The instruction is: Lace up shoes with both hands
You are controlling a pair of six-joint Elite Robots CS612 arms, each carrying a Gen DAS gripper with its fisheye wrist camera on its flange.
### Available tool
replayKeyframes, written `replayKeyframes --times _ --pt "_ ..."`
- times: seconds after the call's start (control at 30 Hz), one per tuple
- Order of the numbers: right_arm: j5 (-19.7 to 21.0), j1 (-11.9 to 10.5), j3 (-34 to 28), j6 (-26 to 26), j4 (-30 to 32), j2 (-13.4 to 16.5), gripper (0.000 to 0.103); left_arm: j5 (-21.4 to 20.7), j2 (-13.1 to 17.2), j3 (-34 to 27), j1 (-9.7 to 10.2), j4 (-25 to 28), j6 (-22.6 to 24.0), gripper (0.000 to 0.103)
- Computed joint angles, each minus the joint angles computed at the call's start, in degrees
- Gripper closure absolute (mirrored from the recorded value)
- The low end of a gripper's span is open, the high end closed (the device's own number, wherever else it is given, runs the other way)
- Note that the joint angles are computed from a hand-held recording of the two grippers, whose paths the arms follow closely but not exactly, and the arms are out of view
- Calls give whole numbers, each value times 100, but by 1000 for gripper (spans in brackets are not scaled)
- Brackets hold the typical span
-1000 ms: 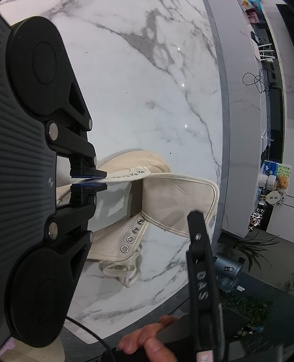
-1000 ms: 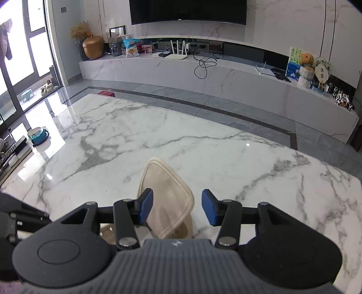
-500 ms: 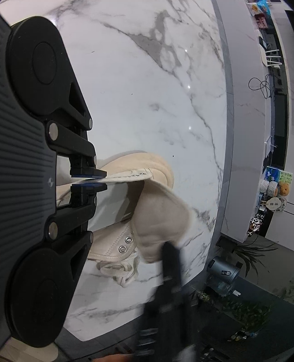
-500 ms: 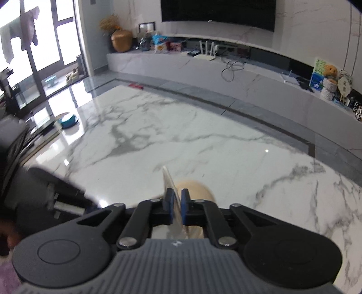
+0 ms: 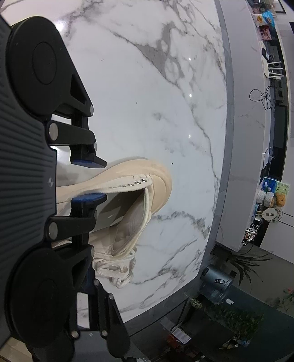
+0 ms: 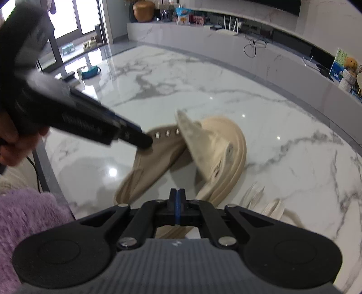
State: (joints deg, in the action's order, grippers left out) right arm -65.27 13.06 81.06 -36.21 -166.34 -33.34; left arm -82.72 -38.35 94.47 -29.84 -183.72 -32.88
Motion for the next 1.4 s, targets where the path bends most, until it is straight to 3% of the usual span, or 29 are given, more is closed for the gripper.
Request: replayKeyframes --times 0.33,0.37,0.47,0.7,0.77,0.93,1.07,1.1,1.4 --pt "46 -30 196 84 -435 -99 97 -62 -10 26 -7 -14 40 77" --pt "52 -40 205 123 -495 -113 94 -87 -5 25 -4 -28 39 77" --pt "-16 -48 199 207 -702 -132 69 -160 7 17 1 -59 55 77" --pt "-26 -6 -28 222 -823 -63 61 -278 35 -16 19 -40 116 78" --pt "53 19 -115 229 -754 -23 61 -312 31 3 25 -55 133 84" --pt "157 106 -301 84 -676 114 64 -405 24 48 51 -114 183 89" --pt "195 153 -435 0 -640 214 92 -490 24 58 77 -150 198 91" --pt "190 159 -459 -24 -601 227 95 -498 24 57 81 -151 209 91" --pt "71 180 -410 -518 -71 180 99 -476 20 74 101 -300 87 91"
